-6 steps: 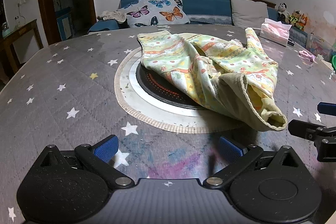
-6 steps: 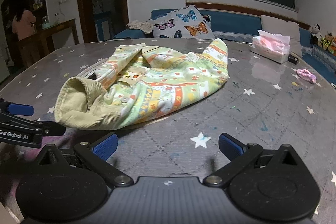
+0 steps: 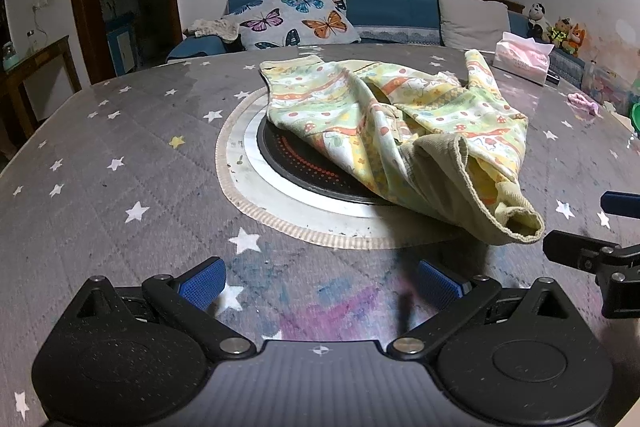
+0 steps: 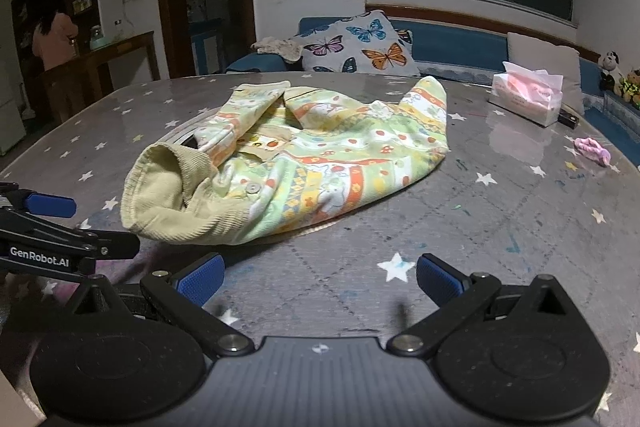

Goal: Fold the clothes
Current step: 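Move both grippers toward the crumpled striped shirt on the table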

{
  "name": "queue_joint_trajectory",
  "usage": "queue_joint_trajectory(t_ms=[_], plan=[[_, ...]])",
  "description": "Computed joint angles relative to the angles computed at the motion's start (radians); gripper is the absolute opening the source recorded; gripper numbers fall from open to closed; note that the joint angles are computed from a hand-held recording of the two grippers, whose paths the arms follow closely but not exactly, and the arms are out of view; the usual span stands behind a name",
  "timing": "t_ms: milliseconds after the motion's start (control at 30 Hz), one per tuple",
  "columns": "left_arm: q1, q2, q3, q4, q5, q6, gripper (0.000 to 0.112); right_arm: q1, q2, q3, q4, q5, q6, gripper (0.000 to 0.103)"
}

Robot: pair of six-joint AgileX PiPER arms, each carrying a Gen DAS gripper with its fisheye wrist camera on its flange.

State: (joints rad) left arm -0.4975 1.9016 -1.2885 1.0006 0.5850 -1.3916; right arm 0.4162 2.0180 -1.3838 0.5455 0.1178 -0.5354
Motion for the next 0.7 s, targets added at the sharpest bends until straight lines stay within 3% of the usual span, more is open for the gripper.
queue_joint_trajectory(t_ms=[133, 300, 700], plan=[[0.002, 0.011, -0.004, -0.002, -0.002, -0.001, 0.103, 0.002, 0.007, -0.014, -0.131, 0.013, 0.140, 0.103], [0.000, 0.013, -0.015, -0.032, 0.010, 0.030, 0.103, 0.003, 0.004, -0.021, -0.078, 0.042, 0.067, 0.103], [-0.002, 0.019, -0.033, -0.059, 0.021, 0.064, 0.103, 0.010, 0.009, -0.035, -0.182, 0.069, 0.160, 0.103]])
